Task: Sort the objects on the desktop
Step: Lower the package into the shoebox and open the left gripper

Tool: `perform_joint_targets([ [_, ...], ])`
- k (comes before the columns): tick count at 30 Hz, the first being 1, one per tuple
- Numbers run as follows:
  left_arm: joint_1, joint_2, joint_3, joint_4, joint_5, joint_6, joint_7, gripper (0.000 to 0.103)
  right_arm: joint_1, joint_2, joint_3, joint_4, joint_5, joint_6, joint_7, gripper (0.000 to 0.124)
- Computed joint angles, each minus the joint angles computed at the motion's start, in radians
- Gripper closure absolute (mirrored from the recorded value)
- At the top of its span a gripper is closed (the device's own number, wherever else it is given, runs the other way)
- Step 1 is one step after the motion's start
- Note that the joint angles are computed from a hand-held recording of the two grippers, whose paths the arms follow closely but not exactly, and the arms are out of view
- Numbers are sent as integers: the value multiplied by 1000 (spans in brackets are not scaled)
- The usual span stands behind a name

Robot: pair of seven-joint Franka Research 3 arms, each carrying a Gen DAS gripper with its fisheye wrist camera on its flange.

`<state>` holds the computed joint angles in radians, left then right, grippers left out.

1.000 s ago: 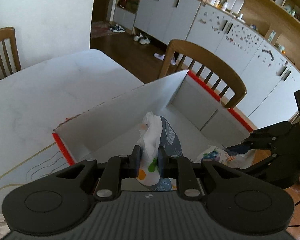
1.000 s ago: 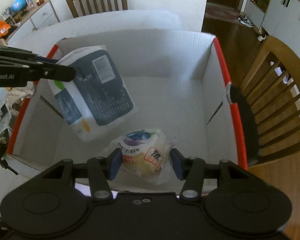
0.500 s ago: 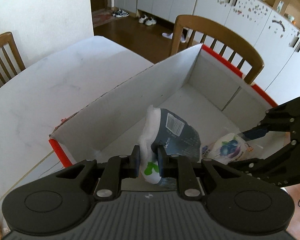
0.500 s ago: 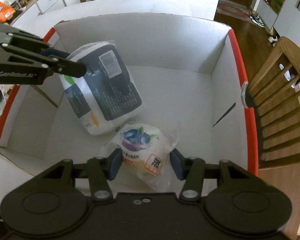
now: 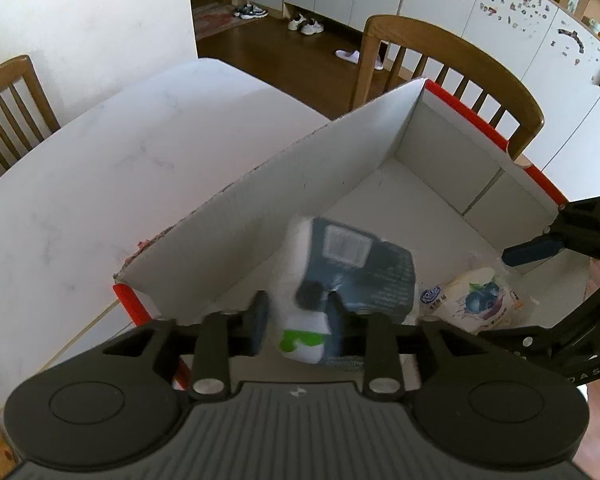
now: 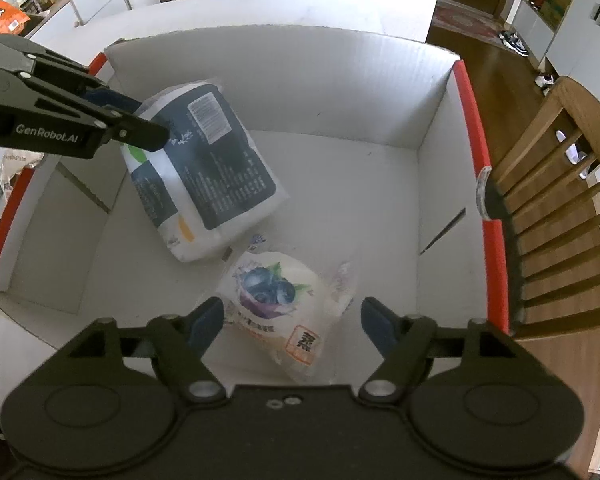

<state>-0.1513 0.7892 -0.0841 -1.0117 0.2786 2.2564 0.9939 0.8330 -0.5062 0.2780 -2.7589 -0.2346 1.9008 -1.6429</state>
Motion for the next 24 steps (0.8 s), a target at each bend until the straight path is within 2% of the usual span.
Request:
perform_joint_targets([
  [1,-1,-4,2,-5,1,2,-6,27,0,0,-1,2,2,-4,0,48],
  [2,3,-22,1,-38,2,34,-11,24,0,0,1,5,2,-9,3,48],
  [11,4,-137,11,-207,37,171,-72,24,-6,43,8,82,-8,-84,4,43],
  [24,-26,-268,27,-374,146,257,-188,24,-40,92,14,189,-31,-178,-19,42],
])
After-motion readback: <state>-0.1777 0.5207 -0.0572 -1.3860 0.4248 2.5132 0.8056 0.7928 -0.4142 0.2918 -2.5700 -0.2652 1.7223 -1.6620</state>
